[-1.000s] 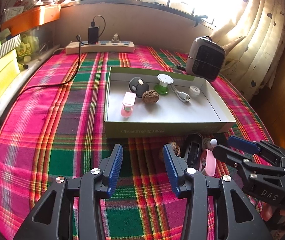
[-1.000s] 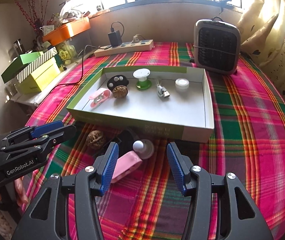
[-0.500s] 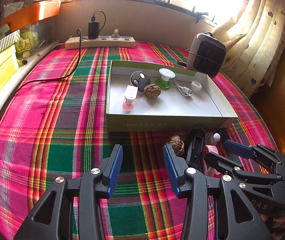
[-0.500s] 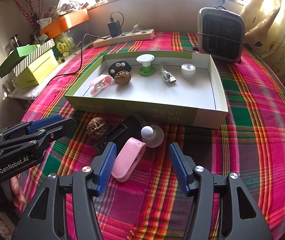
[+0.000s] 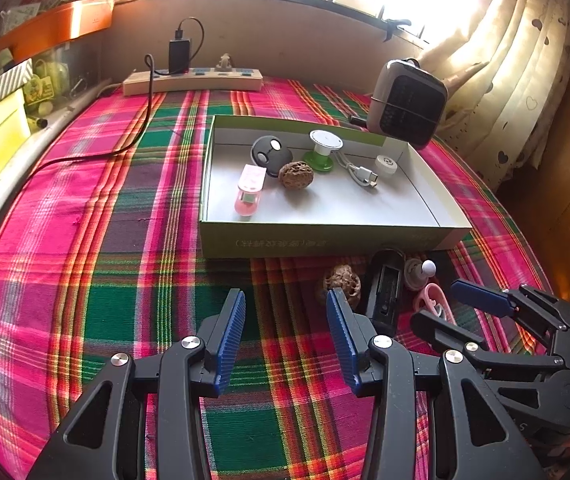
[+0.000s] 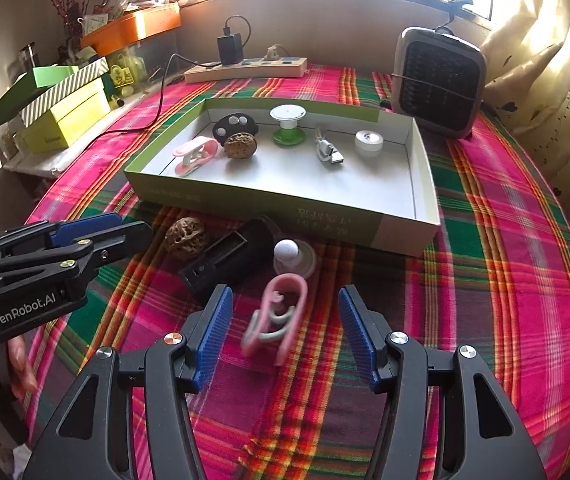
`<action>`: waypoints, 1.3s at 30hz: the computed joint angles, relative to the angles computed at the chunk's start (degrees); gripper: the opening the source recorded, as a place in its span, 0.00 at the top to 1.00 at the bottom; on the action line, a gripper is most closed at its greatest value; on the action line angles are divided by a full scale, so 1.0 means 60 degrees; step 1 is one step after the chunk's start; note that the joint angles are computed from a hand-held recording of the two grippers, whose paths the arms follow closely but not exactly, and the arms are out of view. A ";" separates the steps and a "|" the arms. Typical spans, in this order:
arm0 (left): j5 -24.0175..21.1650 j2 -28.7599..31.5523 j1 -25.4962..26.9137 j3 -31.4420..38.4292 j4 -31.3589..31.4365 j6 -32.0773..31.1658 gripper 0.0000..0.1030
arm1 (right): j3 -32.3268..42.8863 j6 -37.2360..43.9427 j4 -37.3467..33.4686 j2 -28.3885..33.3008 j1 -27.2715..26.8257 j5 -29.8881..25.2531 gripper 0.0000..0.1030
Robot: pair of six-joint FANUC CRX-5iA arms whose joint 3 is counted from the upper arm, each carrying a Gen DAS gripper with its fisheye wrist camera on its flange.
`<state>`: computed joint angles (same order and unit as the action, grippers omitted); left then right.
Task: Organize objects
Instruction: 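Withdraw both tools from the box toward the remaining items, then grasp the pink-and-green hook with the right tool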
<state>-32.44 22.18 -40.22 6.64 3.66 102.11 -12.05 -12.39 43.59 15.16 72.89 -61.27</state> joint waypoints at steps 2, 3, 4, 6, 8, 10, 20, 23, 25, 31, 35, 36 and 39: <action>0.0001 0.0020 -0.0006 0.0009 0.0049 -0.0066 0.60 | 0.0009 0.0057 -0.0086 0.0026 -0.0025 0.0052 0.46; -0.0032 0.0042 -0.0013 0.0044 0.0036 -0.0063 0.60 | 0.0029 0.0062 -0.0124 0.0049 -0.0017 0.0021 0.46; -0.0042 0.0058 -0.0020 0.0063 0.0044 -0.0081 0.60 | 0.0036 0.0049 -0.0169 0.0060 -0.0020 0.0003 0.46; -0.0055 0.0083 -0.0018 0.0082 0.0122 -0.0181 0.60 | 0.0003 -0.0017 -0.0226 0.0051 -0.0019 -0.0018 0.46; -0.0012 0.0107 -0.0003 0.0064 0.0292 -0.0342 0.60 | -0.0041 -0.0096 -0.0265 0.0035 -0.0009 -0.0086 0.46; 0.0026 0.0130 0.0011 0.0042 0.0474 -0.0487 0.60 | -0.0049 -0.0120 -0.0291 0.0037 -0.0001 -0.0168 0.46; -0.0096 0.0356 -0.0034 0.0308 0.0665 -0.0835 0.60 | -0.0302 -0.0203 -0.0138 -0.0115 0.0067 -0.0292 0.46; -0.0123 0.0430 -0.0040 0.0371 0.0764 -0.0966 0.59 | -0.0425 -0.0247 -0.0111 -0.0199 0.0086 -0.0176 0.48; -0.0135 0.0468 -0.0048 0.0423 0.0777 -0.0994 0.58 | -0.0490 -0.0283 -0.0055 -0.0244 0.0094 -0.0102 0.53; -0.0265 0.0578 -0.0085 0.0604 0.0765 -0.1088 0.58 | -0.0429 -0.0001 -0.0001 -0.0178 0.0148 -0.0090 0.72; -0.0340 0.0669 -0.0100 0.0720 0.0822 -0.1168 0.58 | -0.0668 -0.0143 0.0100 -0.0354 0.0117 0.0198 0.75; -0.0385 0.0705 -0.0111 0.0792 0.0773 -0.1140 0.58 | -0.0729 -0.0165 0.0126 -0.0401 0.0118 0.0267 0.75; -0.0425 0.0746 -0.0132 0.0879 0.0688 -0.1059 0.58 | -0.0702 -0.0125 0.0111 -0.0390 0.0138 0.0249 0.76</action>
